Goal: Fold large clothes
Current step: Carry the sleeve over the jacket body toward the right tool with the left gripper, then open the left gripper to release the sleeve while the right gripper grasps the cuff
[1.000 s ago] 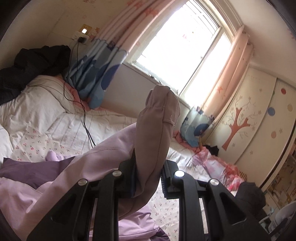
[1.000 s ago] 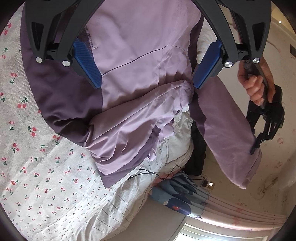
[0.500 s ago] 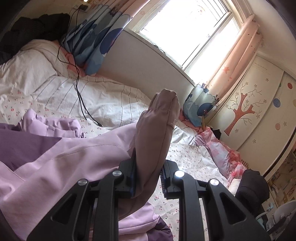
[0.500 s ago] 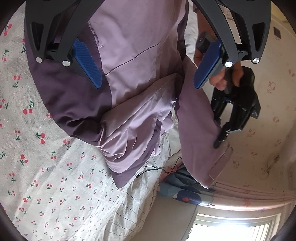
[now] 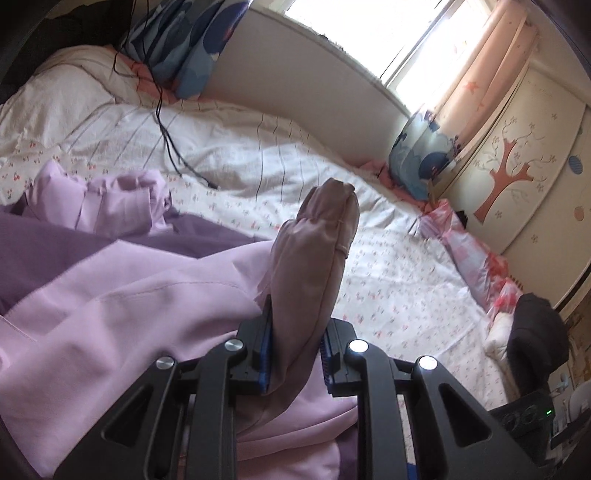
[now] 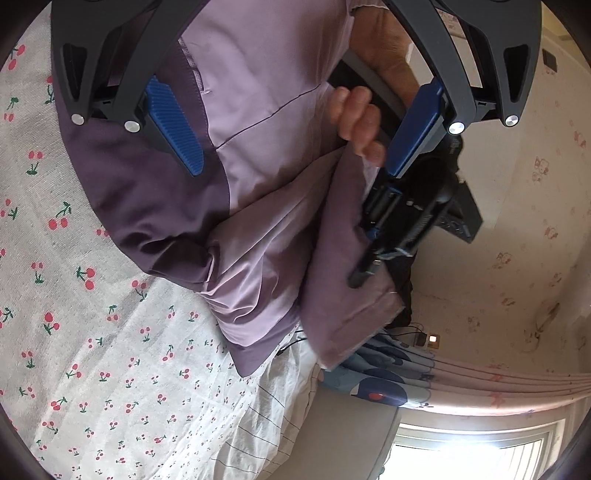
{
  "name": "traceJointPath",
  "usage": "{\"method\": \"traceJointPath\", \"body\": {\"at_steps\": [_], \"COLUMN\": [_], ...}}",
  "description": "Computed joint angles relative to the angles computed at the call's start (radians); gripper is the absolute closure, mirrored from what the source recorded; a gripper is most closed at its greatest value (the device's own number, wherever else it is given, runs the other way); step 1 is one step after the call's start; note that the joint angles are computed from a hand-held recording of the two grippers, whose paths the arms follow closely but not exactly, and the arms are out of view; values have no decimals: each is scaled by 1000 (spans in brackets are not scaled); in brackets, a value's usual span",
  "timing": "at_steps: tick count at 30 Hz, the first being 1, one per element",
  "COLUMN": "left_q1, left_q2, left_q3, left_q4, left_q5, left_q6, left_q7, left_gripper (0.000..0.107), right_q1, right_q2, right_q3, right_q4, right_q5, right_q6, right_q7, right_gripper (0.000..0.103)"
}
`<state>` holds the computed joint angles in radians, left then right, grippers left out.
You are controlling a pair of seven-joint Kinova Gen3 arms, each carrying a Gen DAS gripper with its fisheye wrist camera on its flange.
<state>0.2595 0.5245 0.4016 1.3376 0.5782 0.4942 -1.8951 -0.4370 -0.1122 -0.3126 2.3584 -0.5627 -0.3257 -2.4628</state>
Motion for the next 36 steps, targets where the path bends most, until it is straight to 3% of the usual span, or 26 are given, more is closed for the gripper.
{"method": "traceJointPath", "body": {"at_steps": [2, 5, 6, 8, 11, 13, 15, 18, 21, 24, 26, 27, 29, 30, 31, 34, 36], "left_q1": [36, 66, 70, 45, 87, 75, 58, -37, -123, -187, -252, -275, -322, -329, -333, -326, -386], "left_q2": [19, 34, 33, 46, 34, 3, -58, -182, -258, -282, -283, -283, -279, -274, -269, -259, -267], "left_q3": [-38, -71, -80, -52, -92, -86, -102, -108, -156, -218, -234, -238, -243, -246, -248, -258, -194], "left_q4": [-27, -53, -59, -92, -155, -152, -97, 17, 79, 108, 135, 147, 180, 188, 202, 224, 258], "left_q5": [-41, -75, -69, -64, -152, -160, -132, -52, 11, 50, 113, 140, 204, 215, 226, 257, 336], "left_q6": [45, 108, 133, 214, 336, 384, 367, 330, 315, 312, 309, 308, 304, 298, 287, 246, 192], "left_q7": [39, 65, 55, 47, 93, 79, 46, -36, -86, -84, -106, -123, -176, -185, -195, -223, -304], "left_gripper": [85, 81, 75, 54, 52, 36, 33, 27, 24, 23, 23, 23, 23, 23, 23, 23, 23], "right_q1": [45, 184, 231, 304, 428, 521, 562, 582, 603, 656, 673, 701, 734, 758, 771, 717, 637], "right_q2": [-1, -2, -1, 3, 25, 45, 71, 108, 164, 233, 260, 265, 298, 313, 328, 305, 229], "right_q3": [-29, -136, -174, -231, -334, -404, -422, -414, -419, -448, -437, -459, -475, -497, -508, -448, -355], "right_q4": [0, 2, 4, 13, 42, 53, 57, 21, 3, -29, -74, -92, -135, -161, -186, -257, -273], "right_q5": [56, 176, 214, 291, 406, 487, 561, 642, 680, 716, 763, 769, 786, 795, 801, 769, 761], "right_q6": [11, 21, 17, -3, -88, -135, -181, -186, -239, -274, -236, -203, -160, -120, -79, 28, 33], "right_q7": [-56, -178, -218, -300, -422, -488, -538, -557, -546, -535, -539, -537, -523, -511, -491, -381, -300], "right_gripper": [7, 7, 7, 7, 7, 7, 7, 7, 7, 7, 7, 10, 28, 45, 79, 85, 85]}}
